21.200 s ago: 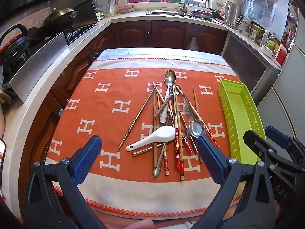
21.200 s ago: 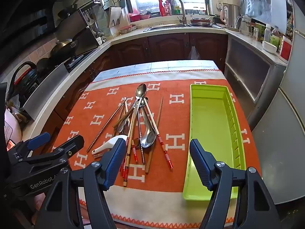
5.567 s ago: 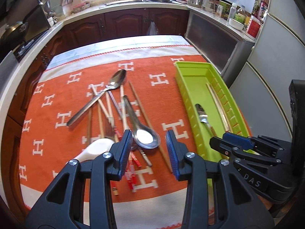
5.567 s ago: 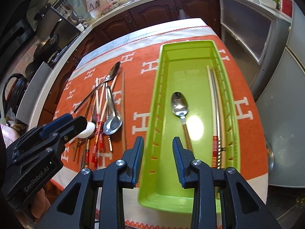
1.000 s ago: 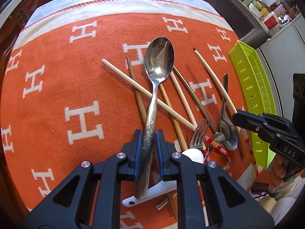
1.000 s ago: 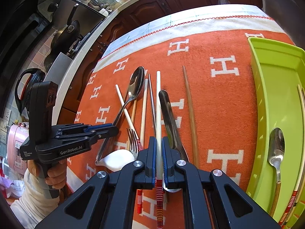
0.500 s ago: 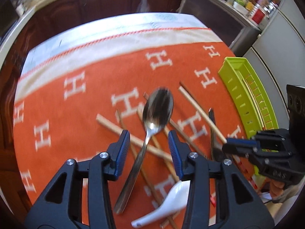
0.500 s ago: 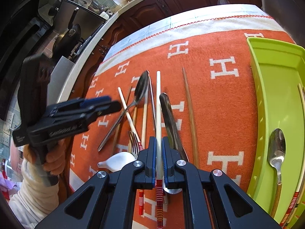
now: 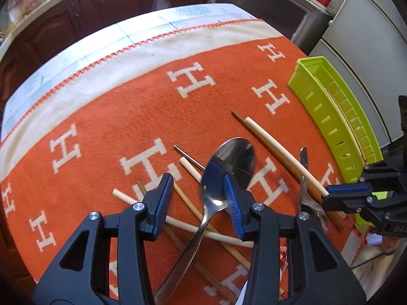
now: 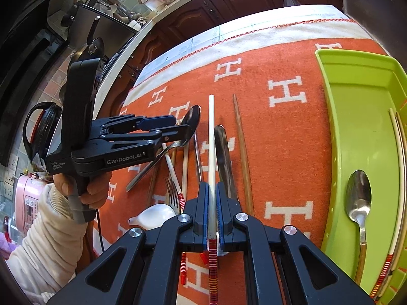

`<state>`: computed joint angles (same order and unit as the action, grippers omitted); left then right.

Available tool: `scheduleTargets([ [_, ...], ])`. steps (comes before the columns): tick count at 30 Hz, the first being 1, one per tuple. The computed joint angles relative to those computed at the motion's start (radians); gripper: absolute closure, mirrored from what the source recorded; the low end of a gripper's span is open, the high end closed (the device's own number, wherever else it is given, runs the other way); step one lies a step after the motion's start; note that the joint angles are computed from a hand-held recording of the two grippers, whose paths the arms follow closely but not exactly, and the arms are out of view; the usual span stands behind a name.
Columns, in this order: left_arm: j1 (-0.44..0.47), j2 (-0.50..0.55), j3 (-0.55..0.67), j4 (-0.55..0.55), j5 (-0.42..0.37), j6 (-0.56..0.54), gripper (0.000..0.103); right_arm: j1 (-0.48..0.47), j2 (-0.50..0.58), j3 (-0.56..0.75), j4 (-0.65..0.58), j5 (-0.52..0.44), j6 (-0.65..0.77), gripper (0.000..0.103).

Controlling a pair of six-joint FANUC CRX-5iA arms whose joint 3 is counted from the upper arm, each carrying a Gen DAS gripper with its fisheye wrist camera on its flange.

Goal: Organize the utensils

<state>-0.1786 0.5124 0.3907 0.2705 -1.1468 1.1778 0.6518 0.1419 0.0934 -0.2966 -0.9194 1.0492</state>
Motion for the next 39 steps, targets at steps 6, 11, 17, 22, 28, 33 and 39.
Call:
scheduleTargets([
  [6, -0.001, -0.013, -0.031, 0.019, 0.026, -0.054, 0.074, 0.003, 0.008, 0.007, 0.002, -0.005, -0.007, 0.097],
  [11, -0.032, -0.029, -0.042, -0.008, 0.017, -0.102, 0.084, 0.000, 0.016, 0.012, -0.002, -0.009, -0.017, 0.097],
  [17, -0.041, -0.021, -0.012, -0.027, -0.040, -0.100, 0.084, -0.001, 0.022, 0.013, -0.009, 0.004, -0.017, 0.097],
  [22, -0.063, -0.042, -0.029, -0.064, -0.034, -0.098, 0.083, -0.002, 0.037, 0.023, -0.023, 0.008, -0.011, 0.097],
  [28, -0.113, -0.029, 0.047, -0.215, -0.088, 0.114, 0.103, 0.003, 0.027, 0.014, -0.016, 0.024, -0.011, 0.097],
  [33, -0.101, 0.000, 0.105, -0.205, -0.176, 0.217, 0.103, 0.002, 0.013, 0.000, -0.014, 0.032, -0.020, 0.097],
  [39, -0.064, -0.027, 0.056, -0.171, -0.152, 0.232, 0.103, 0.001, -0.008, -0.013, -0.018, 0.039, -0.018, 0.097],
])
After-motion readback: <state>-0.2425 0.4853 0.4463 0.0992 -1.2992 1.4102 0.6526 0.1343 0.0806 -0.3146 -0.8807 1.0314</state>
